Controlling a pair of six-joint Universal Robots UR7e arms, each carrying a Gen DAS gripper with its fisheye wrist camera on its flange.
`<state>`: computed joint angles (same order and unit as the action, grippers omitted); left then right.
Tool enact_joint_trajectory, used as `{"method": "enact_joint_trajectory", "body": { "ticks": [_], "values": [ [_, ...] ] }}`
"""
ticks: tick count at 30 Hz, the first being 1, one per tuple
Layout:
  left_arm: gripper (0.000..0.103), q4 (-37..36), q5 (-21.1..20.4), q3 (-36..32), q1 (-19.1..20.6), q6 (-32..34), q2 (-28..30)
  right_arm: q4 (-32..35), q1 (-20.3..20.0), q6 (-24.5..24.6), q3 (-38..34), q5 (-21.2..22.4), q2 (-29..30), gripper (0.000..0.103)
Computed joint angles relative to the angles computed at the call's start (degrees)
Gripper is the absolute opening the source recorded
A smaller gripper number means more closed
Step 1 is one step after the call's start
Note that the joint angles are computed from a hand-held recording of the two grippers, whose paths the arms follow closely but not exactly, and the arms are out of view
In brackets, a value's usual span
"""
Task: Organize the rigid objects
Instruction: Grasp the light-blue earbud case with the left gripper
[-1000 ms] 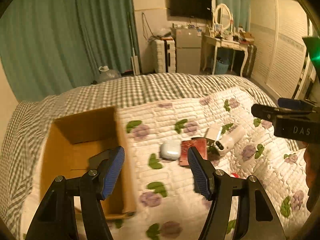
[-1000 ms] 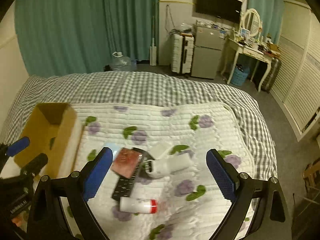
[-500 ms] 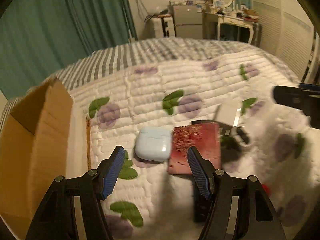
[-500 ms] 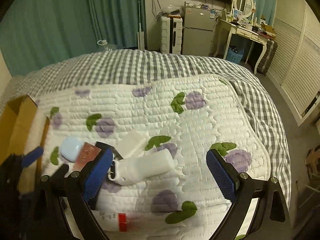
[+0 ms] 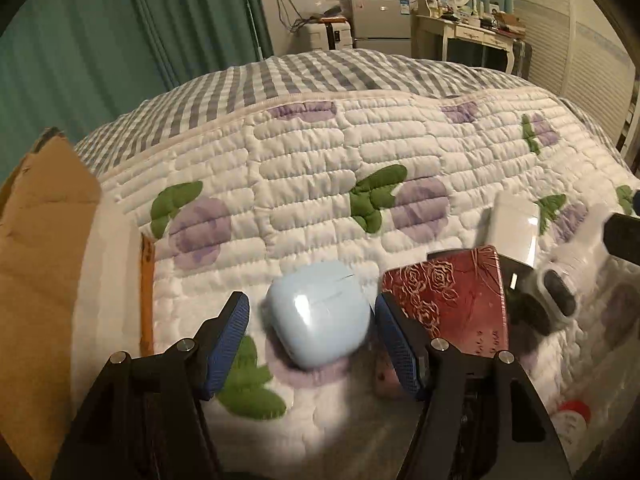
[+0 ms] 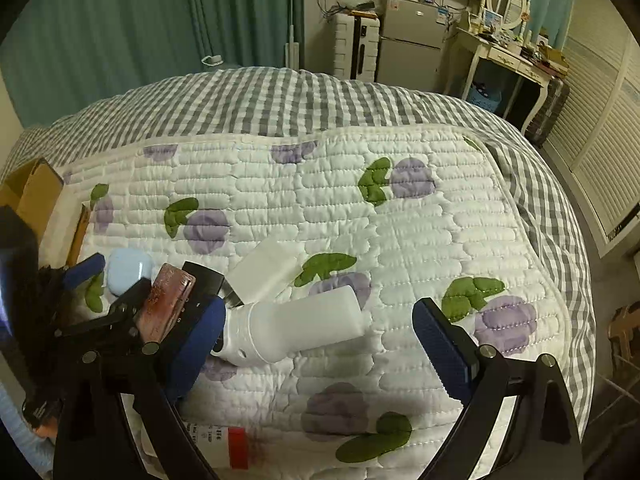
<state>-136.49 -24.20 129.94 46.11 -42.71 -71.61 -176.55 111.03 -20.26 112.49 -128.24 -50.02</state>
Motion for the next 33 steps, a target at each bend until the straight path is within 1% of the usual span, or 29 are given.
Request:
{"method": "enact_joint_trajectory", "body": {
  "ticks": [1,2,4,6,7,9,12,15,18,21,23,24,25,26,29,30,31,32,33],
  "values": [
    [0.068,-0.4,0.07,-0.2,0.45,0.28,0.27,0.14,-0.02,0.32,-0.06,-0.24,0.03,0.095],
    [0.068,-0.19,-0.74,-0.72,1.33,0.4,0.41,0.42,-0.09,0.88,-0.11,-0.49,0.02,0.095],
    [0.067,-3.07,-2.12,-0.76,2.42,2.53,0.47,1.0,-0.26,1.92,-0.26,-0.66,-0.02,0.095],
    [0.063,-2.1,-2.24,-0.67,2.16,2.76,0.06,2.34,-0.48,3.75,-0.34,-0.69,-0.34,0.095],
    [0.056,-0.53,-2.22,-0.71,1.73,2.44,-0.14,3.17,-0.57,4.69,-0.45,-0.72,-0.47,0.095],
    [0.056,4.24,-1.9,-0.83,0.6,-0.49,-0.77,5.21,-0.83,7.02,-0.67,-0.66,-0.8,0.095],
    [0.056,7.78,-2.25,0.02,-1.22,-4.84,-2.55,8.34,-1.46,10.25,-0.94,0.64,-1.39,0.095],
    [0.056,7.79,-2.1,1.63,-2.98,-7.7,-4.47,10.22,-1.82,12.65,-1.38,1.66,-1.3,0.095],
    [0.056,10.16,-1.13,2.7,-4.8,-11.53,-6.2,11.25,-1.98,14.06,-2.28,2.36,-0.51,0.095],
    [0.056,11.1,-0.65,2.92,-5.81,-12.23,-6.76,12.64,-2.27,15.76,-3.47,3.34,0.64,0.093],
    [0.056,10.06,-0.84,3.14,-5.88,-11.4,-7.09,12.29,-1.97,15.73,-4.19,2.62,1.71,0.092],
    [0.056,9.79,-0.79,3.23,-5.95,-11.12,-7.2,12.39,-1.84,15.77,-4.52,2.25,2.06,0.091],
    [0.056,9.37,-0.75,2.84,-5.78,-10.35,-7.08,12.24,-1.66,15.8,-4.91,1.92,2.52,0.087],
    [0.056,8.69,-0.88,2.92,-5.73,-9.77,-7.05,12.26,-1.47,15.85,-5.23,1.79,2.89,0.081],
    [0.056,8.65,-1.08,2.86,-5.74,-9.95,-7.13,13.38,-1.27,15.61,-5.97,2.45,3.97,0.071],
    [0.056,9.18,-1.08,2.85,-5.8,-10.34,-7.26,14.26,-1.23,15.55,-6.42,2.48,4.62,0.066],
    [0.056,10.51,-1.06,2.84,-6.1,-11.4,-7.59,16.01,-1.54,15.71,-6.79,3.74,4.81,0.056],
    [0.056,10.73,-1.16,2.91,-6.07,-11.65,-7.7,18.15,-1.77,16.66,-7.38,4.12,5.29,0.056],
    [0.056,11.2,-1.24,2.91,-6.05,-12.05,-7.8,17.9,-1.6,16.82,-7.59,3.11,5.98,0.056]
  ]
}}
